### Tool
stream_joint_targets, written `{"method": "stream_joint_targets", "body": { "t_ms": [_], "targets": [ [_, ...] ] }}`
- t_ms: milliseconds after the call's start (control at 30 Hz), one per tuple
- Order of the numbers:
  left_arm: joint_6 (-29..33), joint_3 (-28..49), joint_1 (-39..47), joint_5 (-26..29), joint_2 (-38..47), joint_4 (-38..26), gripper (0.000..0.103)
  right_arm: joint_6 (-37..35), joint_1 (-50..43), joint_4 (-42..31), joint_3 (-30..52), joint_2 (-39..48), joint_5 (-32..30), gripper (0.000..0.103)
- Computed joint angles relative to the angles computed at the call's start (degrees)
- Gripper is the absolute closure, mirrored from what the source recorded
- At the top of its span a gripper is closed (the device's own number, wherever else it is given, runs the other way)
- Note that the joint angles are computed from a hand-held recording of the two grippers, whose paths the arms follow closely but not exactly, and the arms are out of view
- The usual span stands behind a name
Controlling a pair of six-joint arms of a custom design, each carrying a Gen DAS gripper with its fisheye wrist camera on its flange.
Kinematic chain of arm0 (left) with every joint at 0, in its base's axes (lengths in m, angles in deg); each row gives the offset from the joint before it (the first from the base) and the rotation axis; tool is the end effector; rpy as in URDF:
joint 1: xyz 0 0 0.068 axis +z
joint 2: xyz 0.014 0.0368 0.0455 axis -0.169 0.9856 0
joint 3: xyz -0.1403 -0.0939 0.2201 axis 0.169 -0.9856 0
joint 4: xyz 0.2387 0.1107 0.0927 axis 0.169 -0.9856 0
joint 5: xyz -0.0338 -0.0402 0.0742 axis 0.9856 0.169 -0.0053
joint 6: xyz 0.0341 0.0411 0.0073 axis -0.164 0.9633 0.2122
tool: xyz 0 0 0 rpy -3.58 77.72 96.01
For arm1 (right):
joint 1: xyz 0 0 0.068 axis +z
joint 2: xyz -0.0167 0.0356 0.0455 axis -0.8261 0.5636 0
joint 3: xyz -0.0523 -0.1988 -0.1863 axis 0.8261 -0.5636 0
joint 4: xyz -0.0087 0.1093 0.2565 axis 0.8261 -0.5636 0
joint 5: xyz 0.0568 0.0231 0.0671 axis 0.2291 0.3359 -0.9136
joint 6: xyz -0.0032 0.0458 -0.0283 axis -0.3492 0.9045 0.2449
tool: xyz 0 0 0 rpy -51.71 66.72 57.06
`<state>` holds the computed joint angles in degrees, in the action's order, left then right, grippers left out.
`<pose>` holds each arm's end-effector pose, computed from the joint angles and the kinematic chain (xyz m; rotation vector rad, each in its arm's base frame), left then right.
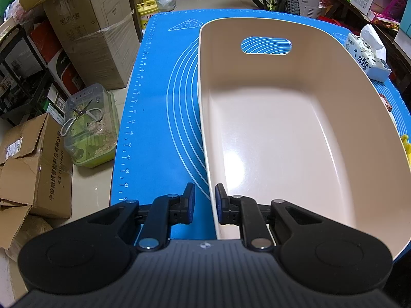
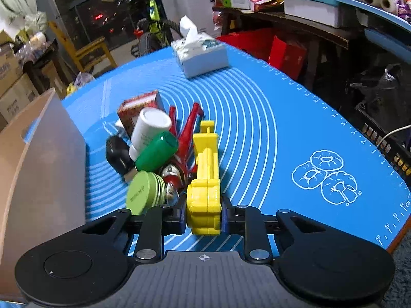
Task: Organize rigid objects
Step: 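Lift the yellow toy piece with the right gripper and carry it over the bin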
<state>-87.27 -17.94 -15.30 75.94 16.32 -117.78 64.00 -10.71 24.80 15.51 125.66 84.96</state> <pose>0.2458 -0.0229 0.2047 0.1568 2.6534 0.0198 0.1852 0.1583 0.1195 0.5896 2.3399 0.1064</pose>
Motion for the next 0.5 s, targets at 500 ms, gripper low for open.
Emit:
{"method": "stream_joint_targets", "body": {
  "t_ms": [500],
  "targets": [
    [-0.1,0.1,0.2,0.3,0.5,-0.1,0.085,-6.2,3.8,-4.5,4.3,-13.1,6.5,0.069]
  ]
}}
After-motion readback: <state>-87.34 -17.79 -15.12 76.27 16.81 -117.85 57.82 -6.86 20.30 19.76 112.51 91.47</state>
